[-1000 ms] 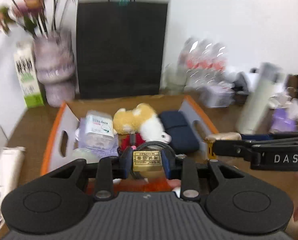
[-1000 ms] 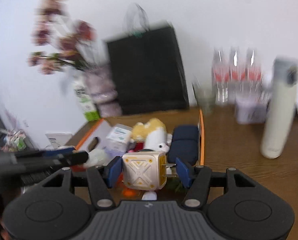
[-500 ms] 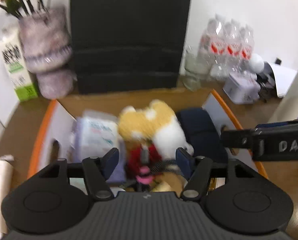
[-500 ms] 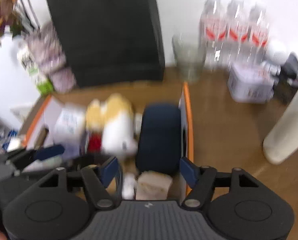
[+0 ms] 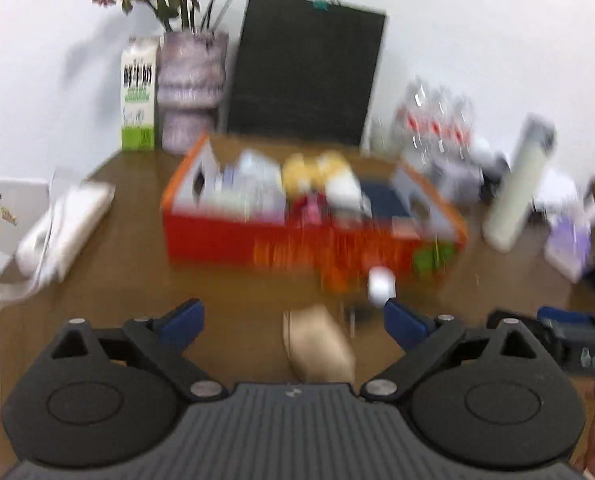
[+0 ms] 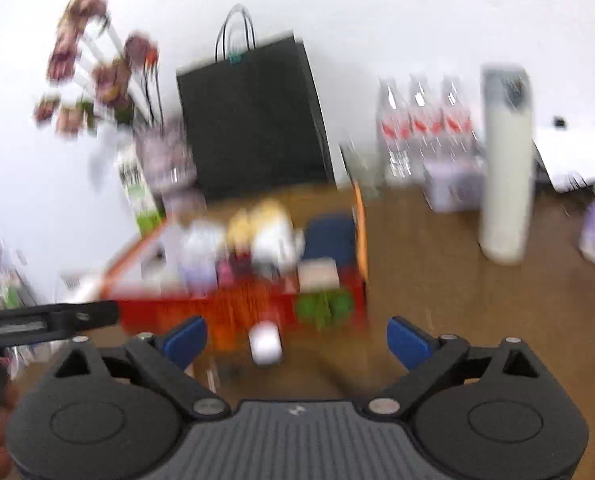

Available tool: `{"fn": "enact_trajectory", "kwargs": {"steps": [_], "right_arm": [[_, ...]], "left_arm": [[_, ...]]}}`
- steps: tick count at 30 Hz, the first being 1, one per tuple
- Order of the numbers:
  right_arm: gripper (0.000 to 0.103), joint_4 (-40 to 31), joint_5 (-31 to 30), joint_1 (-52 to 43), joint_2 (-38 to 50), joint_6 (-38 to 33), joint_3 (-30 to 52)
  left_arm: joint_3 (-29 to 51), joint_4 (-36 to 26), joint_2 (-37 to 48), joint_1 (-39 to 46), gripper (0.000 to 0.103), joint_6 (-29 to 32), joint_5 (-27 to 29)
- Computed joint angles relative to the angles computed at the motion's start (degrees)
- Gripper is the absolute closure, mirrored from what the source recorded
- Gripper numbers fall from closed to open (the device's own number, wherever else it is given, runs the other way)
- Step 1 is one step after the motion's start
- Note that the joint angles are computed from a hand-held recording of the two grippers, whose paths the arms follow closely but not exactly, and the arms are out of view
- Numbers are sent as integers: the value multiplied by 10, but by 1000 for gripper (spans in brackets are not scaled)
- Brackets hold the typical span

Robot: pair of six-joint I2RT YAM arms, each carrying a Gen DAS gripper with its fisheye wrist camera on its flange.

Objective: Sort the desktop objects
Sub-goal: 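Open both tools to drop the beige bar and plug adapter into the box, then withdraw both tools and lower the left tool onto the crumpled beige paper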

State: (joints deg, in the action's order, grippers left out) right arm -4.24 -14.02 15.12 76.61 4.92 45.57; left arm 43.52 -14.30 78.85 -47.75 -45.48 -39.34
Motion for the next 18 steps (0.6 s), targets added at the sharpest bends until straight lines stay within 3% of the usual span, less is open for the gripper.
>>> {"fn": "enact_trajectory", "kwargs": {"steps": [5,8,11,14,18], "right_arm": [[6,11,12,15,-111,32,-141],[6,23,20,36,-172,43,-201],[6,21,43,59,-214,55,-237],[6,62,68,86,-246,36,-270],[6,76,138,125,-253,42,-280]], "left_arm": [[-61,-27,13,-126,4,-123,-85],[-43,-71,51,-163,4,-174,-117],[-31,-94,74,-179,2,-204,-124],[-22,-123,98,-195,2,-238,-135],[-29,-110,96,-199,1,-236,-135]]}}
